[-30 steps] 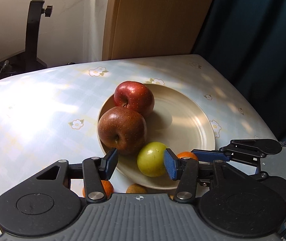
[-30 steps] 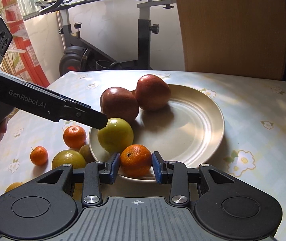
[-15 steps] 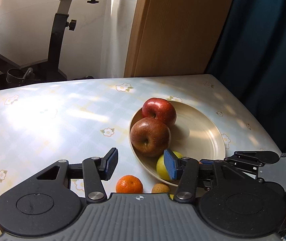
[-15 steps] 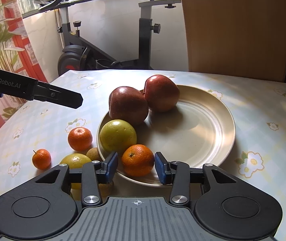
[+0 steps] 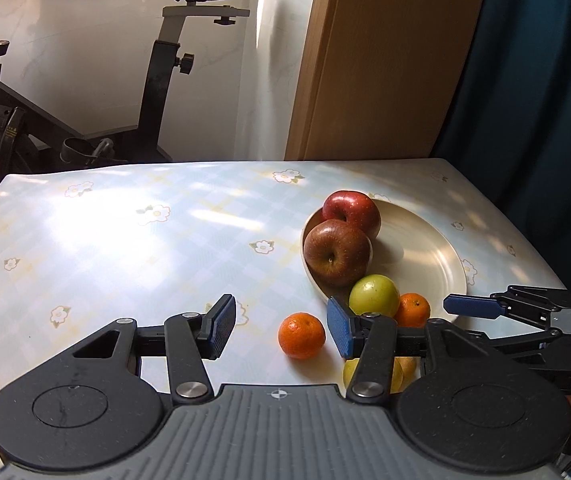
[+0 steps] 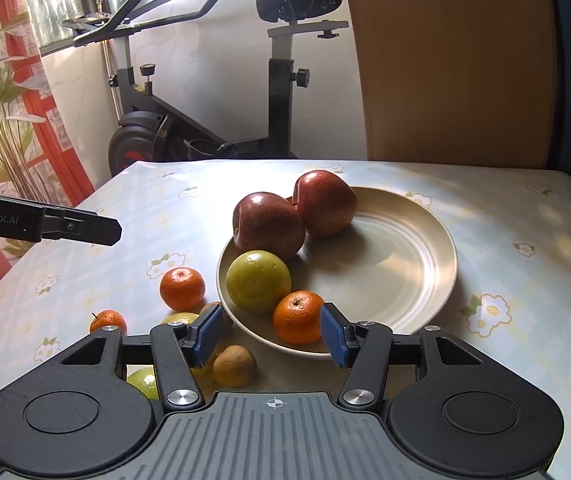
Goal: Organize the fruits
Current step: 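Move the left gripper to the large yellow grapefruit and close on it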
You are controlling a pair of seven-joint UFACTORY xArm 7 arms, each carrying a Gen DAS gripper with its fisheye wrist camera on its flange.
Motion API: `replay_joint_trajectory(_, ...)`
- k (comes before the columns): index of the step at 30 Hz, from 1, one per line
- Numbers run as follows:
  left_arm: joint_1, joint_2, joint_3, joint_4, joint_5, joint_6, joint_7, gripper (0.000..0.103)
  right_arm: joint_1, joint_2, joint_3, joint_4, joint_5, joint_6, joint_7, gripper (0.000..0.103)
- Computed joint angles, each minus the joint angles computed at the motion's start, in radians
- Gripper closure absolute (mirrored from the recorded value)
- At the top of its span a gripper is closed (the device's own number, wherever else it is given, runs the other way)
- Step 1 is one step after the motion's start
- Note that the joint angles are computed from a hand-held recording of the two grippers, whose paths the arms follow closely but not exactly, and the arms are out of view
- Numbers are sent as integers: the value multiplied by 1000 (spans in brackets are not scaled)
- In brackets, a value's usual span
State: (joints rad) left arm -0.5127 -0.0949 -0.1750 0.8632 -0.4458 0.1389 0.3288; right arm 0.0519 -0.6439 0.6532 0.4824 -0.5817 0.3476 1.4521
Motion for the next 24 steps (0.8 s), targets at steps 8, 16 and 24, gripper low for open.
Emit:
replay_joint_trajectory(8,-63,-114,74,-110,-119,-7,138,50,34,-27,76,68,16,134,99,53)
replay_joint_trajectory(16,-76,-220,154,-184,-85,18,179,50,70,29,127,147,-18,217,196,53)
replay_joint_trajectory(24,-104,-271,221,-225,-140,33,227,50,149,136,124,231,-81,307,221,53)
